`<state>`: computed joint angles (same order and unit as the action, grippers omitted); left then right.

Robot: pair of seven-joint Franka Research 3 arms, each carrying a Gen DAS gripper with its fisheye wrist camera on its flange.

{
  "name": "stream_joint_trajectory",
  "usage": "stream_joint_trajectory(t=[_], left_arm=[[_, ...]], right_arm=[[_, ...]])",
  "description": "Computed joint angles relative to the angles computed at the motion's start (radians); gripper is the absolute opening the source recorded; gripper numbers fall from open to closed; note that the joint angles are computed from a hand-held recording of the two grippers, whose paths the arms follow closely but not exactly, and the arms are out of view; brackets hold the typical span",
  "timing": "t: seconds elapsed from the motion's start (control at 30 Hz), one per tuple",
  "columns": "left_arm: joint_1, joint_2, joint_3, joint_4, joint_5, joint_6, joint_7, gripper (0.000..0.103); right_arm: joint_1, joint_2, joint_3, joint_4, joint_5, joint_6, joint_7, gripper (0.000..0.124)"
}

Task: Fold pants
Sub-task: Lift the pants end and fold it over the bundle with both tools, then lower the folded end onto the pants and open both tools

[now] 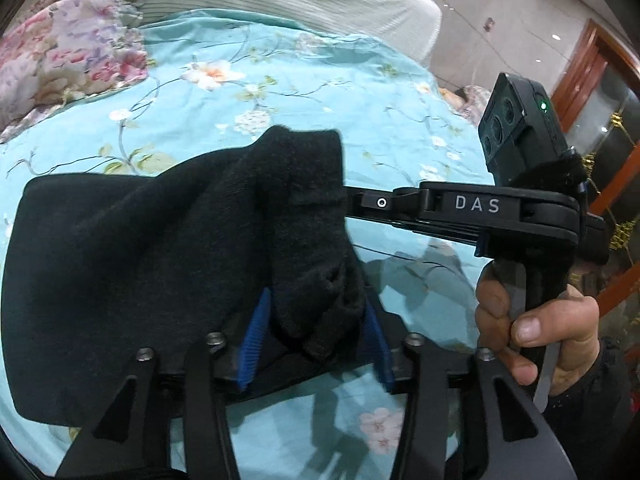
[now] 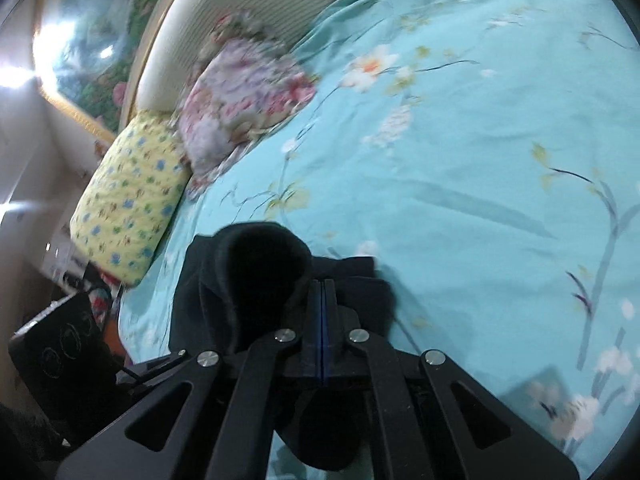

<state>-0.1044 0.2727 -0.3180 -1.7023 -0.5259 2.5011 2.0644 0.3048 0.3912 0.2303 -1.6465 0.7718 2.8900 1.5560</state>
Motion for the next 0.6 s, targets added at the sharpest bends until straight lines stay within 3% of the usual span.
stream_joint_trajectory(t=[0.1,0.17,0.2,0.23,0.3,0.37,0.6], left_arm=[[0.02,-0.018,-0.013,0.0,-0.056,-0.039,0.057,0.068],[0.024,-0.034,-0.01,-0.007,-0.082,-0.06,0.087,0.072],[0.025,-0.044,-0.006,-0.013,-0.093,-0.074,0.096,0.076],[0.027,-0.056,-0.003,-0.021,-0.111,-0.089,0.11,0.076],[0.028,-0.084,0.009,-0.044,-0.142,-0.102,0.135,0.077],[0.024,-0.108,0.026,-0.067,-0.161,-0.105,0.15,0.077],[0.019,-0.174,0.088,-0.124,-0.178,-0.058,0.123,0.078]], right_arm=[[0.056,-0.047,-0.07,-0.058,-0.096,0.028,0.124,0.002],[0.097,-0.082,-0.121,-0.102,-0.182,0.044,0.236,0.009],[0.114,-0.094,-0.142,-0.118,-0.227,0.051,0.291,0.021],[0.141,-0.115,-0.174,-0.145,-0.284,0.062,0.366,0.043],[0.158,-0.144,-0.188,-0.195,-0.342,0.129,0.445,0.075],[0.168,-0.168,-0.193,-0.235,-0.387,0.183,0.501,0.078],[0.165,-0.18,-0.171,-0.234,-0.458,0.162,0.595,0.078]])
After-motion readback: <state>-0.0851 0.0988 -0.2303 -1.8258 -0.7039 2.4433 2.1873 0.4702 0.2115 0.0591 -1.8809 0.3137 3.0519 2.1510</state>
